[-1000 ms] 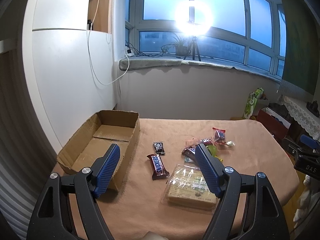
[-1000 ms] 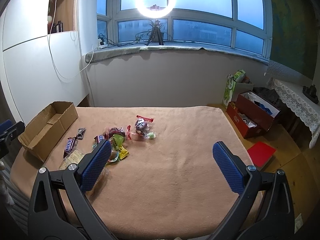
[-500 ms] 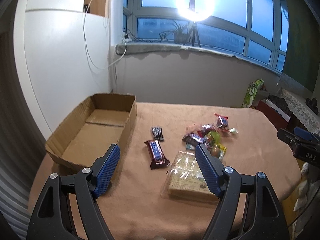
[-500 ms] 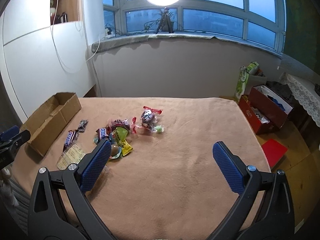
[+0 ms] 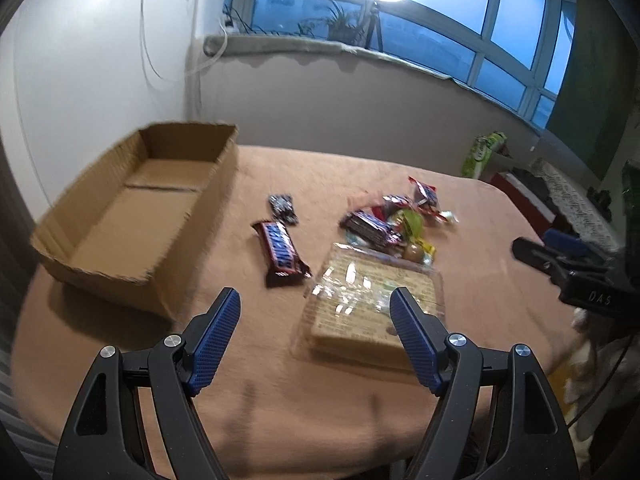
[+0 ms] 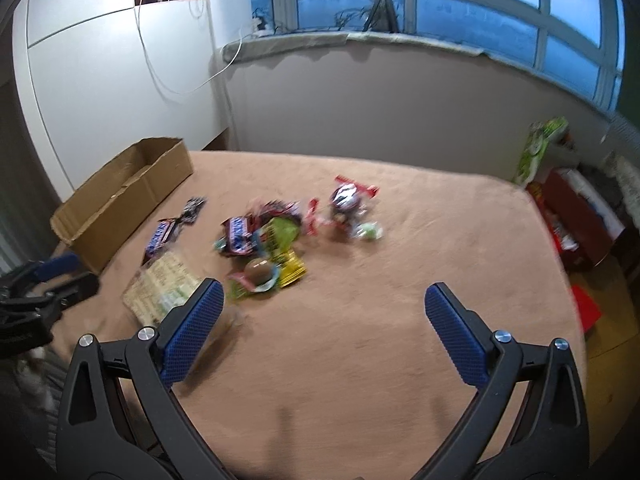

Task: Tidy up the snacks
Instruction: 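Move the right tool toward the clear bread package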

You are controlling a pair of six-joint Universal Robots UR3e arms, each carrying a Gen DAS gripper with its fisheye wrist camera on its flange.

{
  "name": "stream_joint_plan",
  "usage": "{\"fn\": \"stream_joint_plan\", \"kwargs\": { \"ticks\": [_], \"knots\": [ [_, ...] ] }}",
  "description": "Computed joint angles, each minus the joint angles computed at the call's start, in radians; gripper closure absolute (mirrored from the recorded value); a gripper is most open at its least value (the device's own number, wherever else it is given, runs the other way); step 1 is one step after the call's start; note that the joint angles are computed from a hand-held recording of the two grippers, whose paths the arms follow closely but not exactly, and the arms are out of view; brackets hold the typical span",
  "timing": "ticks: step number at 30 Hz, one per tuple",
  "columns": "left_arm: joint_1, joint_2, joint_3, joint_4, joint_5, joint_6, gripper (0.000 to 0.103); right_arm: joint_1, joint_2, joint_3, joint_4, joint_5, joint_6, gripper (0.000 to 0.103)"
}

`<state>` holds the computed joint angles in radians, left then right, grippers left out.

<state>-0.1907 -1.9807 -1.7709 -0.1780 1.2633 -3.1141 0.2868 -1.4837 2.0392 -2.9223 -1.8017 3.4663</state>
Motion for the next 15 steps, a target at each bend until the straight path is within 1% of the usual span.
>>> {"fn": "stream_joint_plan", "kwargs": {
  "ticks": [1,4,5,7,14,15],
  "knots": [
    [0.007,-0.012,0.013,-0.016,-0.031,0.001,0.027,-0.005,0.001,0.004,0.002,0.023,0.007,0.007],
    [0.032,-0.039,0.045,-0.079,-0.114,0.005,0.034,-0.024,0.024,0.009,-0.002,0.090,0.031,0.012],
    [0.035,-0.049,0.057,-0.097,-0.131,0.007,0.038,-0.035,0.034,0.015,-0.008,0.124,0.039,0.013],
    [0.036,-0.069,0.076,-0.119,-0.144,0.010,0.041,-0.062,0.044,0.029,-0.016,0.198,0.053,0.018],
    [0.058,-0.121,0.130,-0.177,-0.195,0.011,0.044,-0.129,0.103,0.064,-0.077,0.419,0.102,0.028],
    [0.062,-0.128,0.137,-0.183,-0.203,0.011,0.045,-0.132,0.115,0.061,-0.081,0.442,0.108,0.032]
  ]
}}
